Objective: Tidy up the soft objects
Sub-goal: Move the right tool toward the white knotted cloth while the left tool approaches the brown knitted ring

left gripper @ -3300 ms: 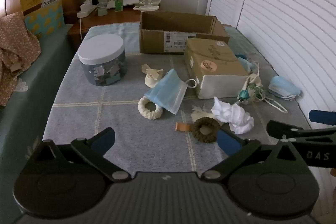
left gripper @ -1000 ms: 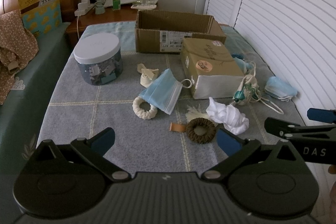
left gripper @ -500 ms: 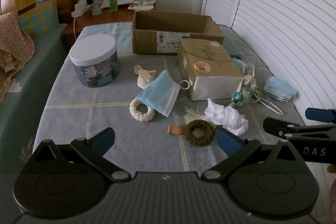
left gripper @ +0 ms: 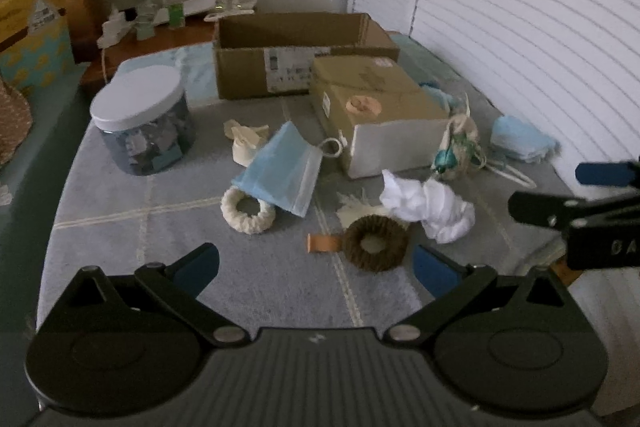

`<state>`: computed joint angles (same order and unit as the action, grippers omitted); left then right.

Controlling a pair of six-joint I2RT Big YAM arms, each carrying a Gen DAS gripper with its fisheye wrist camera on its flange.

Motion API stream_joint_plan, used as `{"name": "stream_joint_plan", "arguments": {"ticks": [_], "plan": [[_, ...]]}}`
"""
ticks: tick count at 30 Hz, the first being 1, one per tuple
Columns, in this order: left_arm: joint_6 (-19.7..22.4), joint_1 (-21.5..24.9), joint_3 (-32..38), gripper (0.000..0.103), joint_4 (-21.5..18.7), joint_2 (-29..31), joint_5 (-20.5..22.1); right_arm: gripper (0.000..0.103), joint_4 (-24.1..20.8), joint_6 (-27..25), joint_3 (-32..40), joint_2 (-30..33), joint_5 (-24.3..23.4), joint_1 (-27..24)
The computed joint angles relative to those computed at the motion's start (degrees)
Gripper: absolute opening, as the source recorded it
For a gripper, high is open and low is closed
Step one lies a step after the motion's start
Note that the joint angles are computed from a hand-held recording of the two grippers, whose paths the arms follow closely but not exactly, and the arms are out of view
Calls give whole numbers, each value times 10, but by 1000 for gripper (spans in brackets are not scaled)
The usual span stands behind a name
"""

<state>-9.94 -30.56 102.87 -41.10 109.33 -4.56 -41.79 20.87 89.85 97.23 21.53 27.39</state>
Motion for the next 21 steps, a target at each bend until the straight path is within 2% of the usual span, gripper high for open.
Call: {"name": "stream_joint_plan", "arguments": {"ticks": [7,14,21], "plan": [[14,6,3,102,-2,19,14,103,9,-13,-13,2,-13,-8],[19,12,16,102,-24,38,18,103,16,-38,-16,21,-58,-17],[33,13,16,102,-19,43,15,103,-7,-42,4,52,-80,-22]]}}
